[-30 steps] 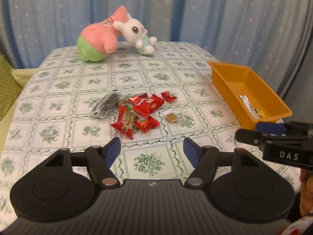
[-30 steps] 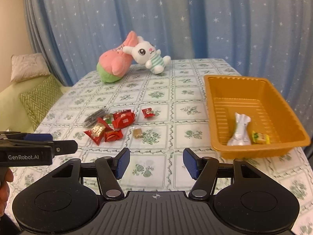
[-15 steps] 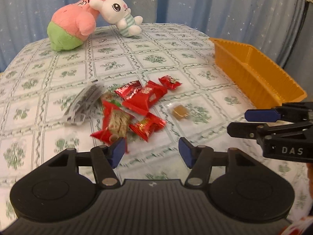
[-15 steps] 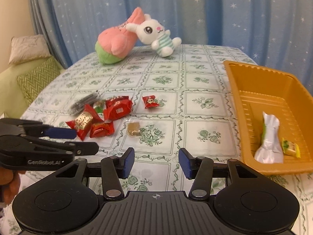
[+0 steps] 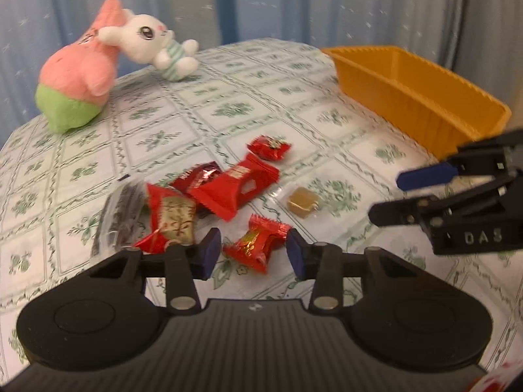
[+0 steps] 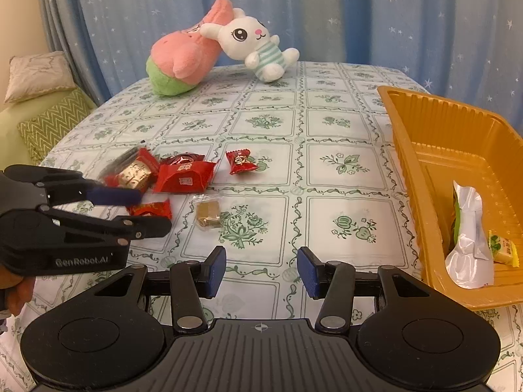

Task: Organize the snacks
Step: 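Grasp the brown clear-wrapped candy with the right tool while the left tool grasps a red candy, then carry both candies into the orange tray and open both tools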

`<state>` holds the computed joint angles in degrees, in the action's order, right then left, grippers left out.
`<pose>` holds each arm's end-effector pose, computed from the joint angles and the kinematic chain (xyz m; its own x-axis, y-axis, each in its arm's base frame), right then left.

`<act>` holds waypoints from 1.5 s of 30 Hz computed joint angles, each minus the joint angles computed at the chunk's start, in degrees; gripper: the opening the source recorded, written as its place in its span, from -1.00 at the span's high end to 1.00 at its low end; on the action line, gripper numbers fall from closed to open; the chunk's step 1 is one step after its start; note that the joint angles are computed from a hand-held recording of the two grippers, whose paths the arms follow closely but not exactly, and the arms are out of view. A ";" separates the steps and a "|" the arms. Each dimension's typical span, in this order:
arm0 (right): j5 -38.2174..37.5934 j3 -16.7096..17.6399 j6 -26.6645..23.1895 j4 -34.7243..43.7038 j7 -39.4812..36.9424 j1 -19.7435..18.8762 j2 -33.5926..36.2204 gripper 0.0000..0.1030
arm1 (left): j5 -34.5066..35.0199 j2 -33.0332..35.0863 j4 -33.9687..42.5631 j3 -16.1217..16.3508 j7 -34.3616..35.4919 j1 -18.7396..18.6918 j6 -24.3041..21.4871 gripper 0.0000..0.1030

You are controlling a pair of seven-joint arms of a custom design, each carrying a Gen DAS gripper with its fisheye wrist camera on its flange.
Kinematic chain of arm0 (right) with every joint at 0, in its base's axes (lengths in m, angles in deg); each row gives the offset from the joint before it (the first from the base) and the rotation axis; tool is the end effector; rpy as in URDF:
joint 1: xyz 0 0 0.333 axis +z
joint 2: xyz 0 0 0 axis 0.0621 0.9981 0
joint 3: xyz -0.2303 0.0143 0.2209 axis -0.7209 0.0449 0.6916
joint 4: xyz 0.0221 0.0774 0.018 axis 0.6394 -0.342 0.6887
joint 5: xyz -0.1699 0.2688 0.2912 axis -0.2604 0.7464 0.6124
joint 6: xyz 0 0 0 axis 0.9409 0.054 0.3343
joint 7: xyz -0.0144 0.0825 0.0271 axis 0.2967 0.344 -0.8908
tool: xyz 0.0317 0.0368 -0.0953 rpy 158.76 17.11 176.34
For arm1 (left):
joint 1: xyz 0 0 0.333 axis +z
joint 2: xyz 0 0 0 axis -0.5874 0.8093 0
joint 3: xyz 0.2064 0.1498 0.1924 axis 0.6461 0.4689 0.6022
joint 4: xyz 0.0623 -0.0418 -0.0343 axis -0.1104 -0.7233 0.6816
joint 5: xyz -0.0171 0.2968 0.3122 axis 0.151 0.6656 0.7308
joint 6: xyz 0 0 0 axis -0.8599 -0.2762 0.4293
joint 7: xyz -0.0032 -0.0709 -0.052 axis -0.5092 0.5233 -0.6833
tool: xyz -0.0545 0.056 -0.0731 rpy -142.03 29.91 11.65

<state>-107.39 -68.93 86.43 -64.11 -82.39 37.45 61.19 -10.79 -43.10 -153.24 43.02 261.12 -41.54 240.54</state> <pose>0.5009 0.4222 0.3437 -0.0547 -0.9865 -0.1546 -0.6788 0.1503 -0.7188 0.5962 -0.1747 0.3511 -0.7466 -0.6623 -0.0622 -0.4371 0.5589 -0.7047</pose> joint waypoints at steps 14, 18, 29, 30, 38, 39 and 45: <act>-6.60 -1.96 4.11 5.92 2.02 0.60 4.57 0.18 | 9.94 -4.48 -6.21 1.96 -18.48 -1.65 4.51 0.47; -6.47 -2.62 4.53 9.23 -1.35 0.97 7.30 0.25 | 6.35 -4.75 -6.69 1.41 -15.63 -1.37 5.63 0.46; -1.45 -5.38 5.36 12.65 -9.67 3.36 10.89 0.57 | -2.08 -3.86 -5.59 0.51 -6.50 -1.51 7.76 0.41; -1.31 -5.55 5.26 12.32 -9.41 3.54 10.61 0.58 | -3.16 -3.77 -5.36 0.40 -5.33 -1.47 7.61 0.41; -3.21 -5.51 3.53 9.66 -4.66 3.93 7.95 0.59 | -3.72 -3.08 -4.82 0.44 -4.57 -1.94 8.07 0.41; -3.41 -5.31 3.19 9.37 -4.22 3.83 7.62 0.59 | -3.36 -3.14 -4.85 0.53 -5.11 -1.89 7.70 0.48; -4.70 -4.09 1.53 7.13 -0.77 3.15 5.26 0.59 | -1.11 -3.98 -5.75 0.84 -8.54 -2.19 7.43 0.62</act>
<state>-112.09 -73.02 87.96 -56.98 -83.16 40.60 66.45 -11.90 -47.09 -159.00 43.86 252.58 -43.74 247.96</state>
